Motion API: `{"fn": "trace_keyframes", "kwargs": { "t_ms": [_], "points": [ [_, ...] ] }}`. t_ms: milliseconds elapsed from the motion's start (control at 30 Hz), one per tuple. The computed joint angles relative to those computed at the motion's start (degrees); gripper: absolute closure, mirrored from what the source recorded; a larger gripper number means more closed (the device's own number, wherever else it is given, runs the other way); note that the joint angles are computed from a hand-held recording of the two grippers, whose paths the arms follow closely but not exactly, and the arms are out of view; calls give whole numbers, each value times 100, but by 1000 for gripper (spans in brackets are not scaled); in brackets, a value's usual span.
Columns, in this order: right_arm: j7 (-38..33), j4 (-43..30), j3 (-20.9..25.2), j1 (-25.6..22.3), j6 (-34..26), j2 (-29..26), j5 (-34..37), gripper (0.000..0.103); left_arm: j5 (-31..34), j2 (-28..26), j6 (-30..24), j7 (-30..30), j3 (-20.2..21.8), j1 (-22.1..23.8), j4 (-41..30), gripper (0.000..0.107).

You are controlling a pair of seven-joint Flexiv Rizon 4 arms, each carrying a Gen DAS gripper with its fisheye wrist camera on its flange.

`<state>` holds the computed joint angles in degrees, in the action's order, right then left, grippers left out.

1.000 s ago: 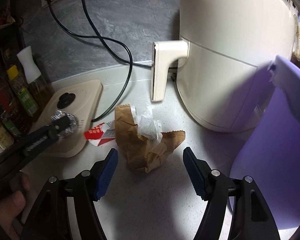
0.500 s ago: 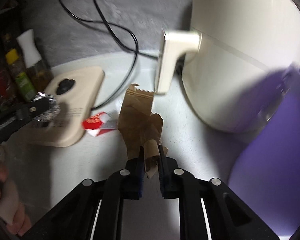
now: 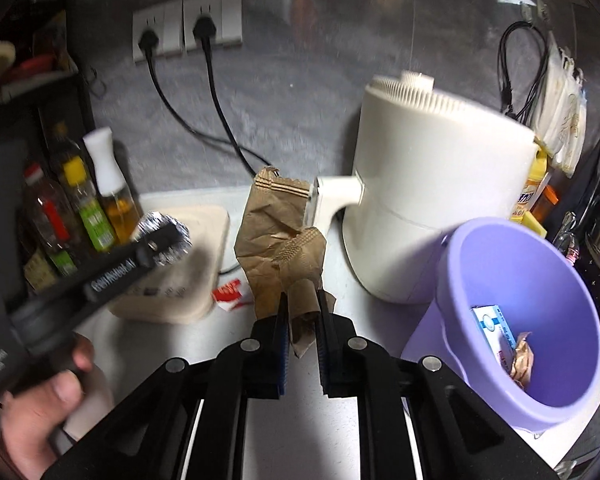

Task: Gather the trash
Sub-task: 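Grasp the foil ball with the left tool while the right tool grasps the brown paper bag, then carry foil ball and paper bag over the lavender bucket and open both tools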

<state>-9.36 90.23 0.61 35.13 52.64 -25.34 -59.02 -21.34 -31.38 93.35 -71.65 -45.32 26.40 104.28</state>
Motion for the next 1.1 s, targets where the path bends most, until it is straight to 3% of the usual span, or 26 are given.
{"fn": "trace_keyframes", "kwargs": {
  "t_ms": [267,400,467,767,867,1100],
  "points": [
    [386,477,9,-255,829,516,-696,91,-22,648,322,-204,140,9,343,61],
    [333,686,108,-520,1184,745,-807,91,-59,1066,289,-552,552,-333,458,61],
    [451,829,90,-640,1367,914,-1010,91,23,1193,331,-563,1019,-788,381,61],
    [936,1378,201,-1339,1919,1475,-1566,91,-53,1366,321,-770,2302,-2263,109,61],
    [975,1598,268,-1568,2046,1632,-1555,91,67,1306,209,-1038,3005,-2993,-98,61],
    [1282,2180,380,-2081,2164,2041,-1579,88,415,1108,-56,-1435,3723,-3897,-472,61]
  ]
}}
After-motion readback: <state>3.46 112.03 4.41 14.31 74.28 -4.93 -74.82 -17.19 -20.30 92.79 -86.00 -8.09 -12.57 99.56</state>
